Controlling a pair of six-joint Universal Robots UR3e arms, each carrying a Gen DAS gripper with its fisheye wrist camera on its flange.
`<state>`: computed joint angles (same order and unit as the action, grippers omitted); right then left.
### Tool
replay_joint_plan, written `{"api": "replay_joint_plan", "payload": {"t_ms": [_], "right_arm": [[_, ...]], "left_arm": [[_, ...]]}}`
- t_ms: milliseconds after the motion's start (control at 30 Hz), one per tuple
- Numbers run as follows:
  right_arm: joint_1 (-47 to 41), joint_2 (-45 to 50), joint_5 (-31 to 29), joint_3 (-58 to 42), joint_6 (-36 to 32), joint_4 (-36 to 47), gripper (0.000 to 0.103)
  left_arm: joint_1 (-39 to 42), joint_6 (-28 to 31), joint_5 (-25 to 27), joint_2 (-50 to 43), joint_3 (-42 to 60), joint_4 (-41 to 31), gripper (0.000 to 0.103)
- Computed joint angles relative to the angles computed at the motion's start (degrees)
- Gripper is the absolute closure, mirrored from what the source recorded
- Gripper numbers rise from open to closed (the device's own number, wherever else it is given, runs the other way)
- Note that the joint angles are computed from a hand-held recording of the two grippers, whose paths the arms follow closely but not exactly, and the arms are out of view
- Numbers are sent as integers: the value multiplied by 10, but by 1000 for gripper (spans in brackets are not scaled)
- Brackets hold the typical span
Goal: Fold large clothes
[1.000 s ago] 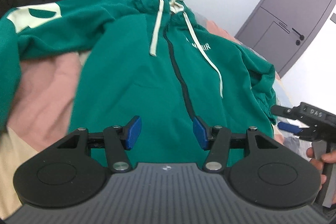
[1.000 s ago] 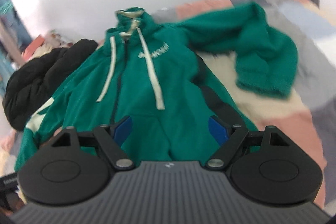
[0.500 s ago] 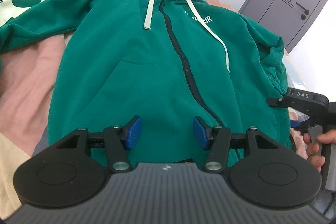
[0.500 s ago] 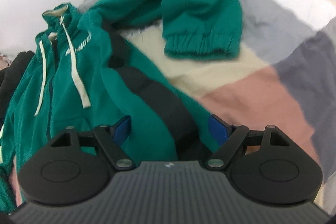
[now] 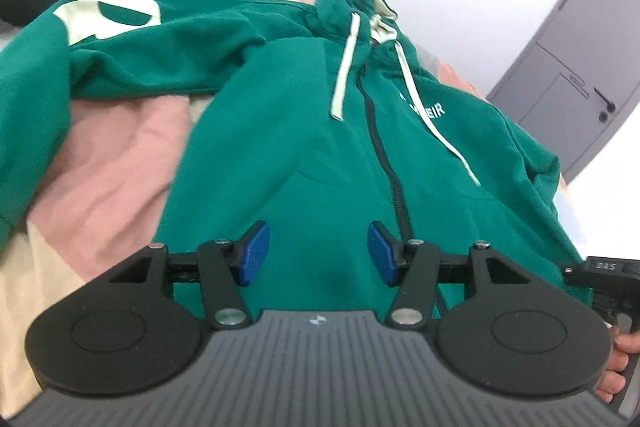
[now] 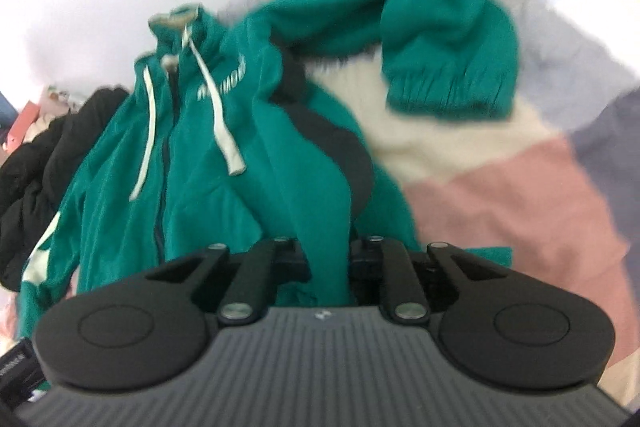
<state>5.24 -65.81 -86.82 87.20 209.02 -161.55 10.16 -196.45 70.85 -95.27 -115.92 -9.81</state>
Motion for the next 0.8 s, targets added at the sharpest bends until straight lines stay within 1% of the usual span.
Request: {"api": "replay_joint_plan", "payload": {"t_ms": [100, 200, 267, 333, 433, 533, 633, 667, 700, 767, 800], "right_arm": [[0, -1, -36, 4, 24, -8, 87], [-1, 17, -61, -25, 43, 39, 87], [-12, 30, -43, -43, 69, 78, 87], [-22, 35, -25, -41, 85, 85, 87], [-11, 36, -43, -46, 69, 87, 85], [-6, 20, -50, -23, 66, 60, 80], [3, 7, -76, -15, 57, 49, 74], [4, 5, -79, -11, 53, 37, 66], [4, 2, -79, -4, 50, 22, 50], [6, 0, -85, 3, 39, -6, 37], [6, 1, -87, 2, 33, -14, 35]], "left_arm": [[0, 4, 5, 6, 0, -13, 43], [-13, 17, 26, -6, 20, -41, 43], [-19, 23, 40, -15, 32, -53, 43], [-16, 20, 42, -19, 31, -48, 43], [2, 3, 39, -12, 24, -39, 43], [29, -9, 44, 0, 19, -37, 43], [64, -22, 60, 20, 10, -27, 43], [75, -23, 68, 25, 10, -27, 43], [85, -22, 77, 31, 13, -33, 43], [104, -10, 97, 40, 23, -45, 43], [113, -1, 109, 45, 28, -52, 42]]}}
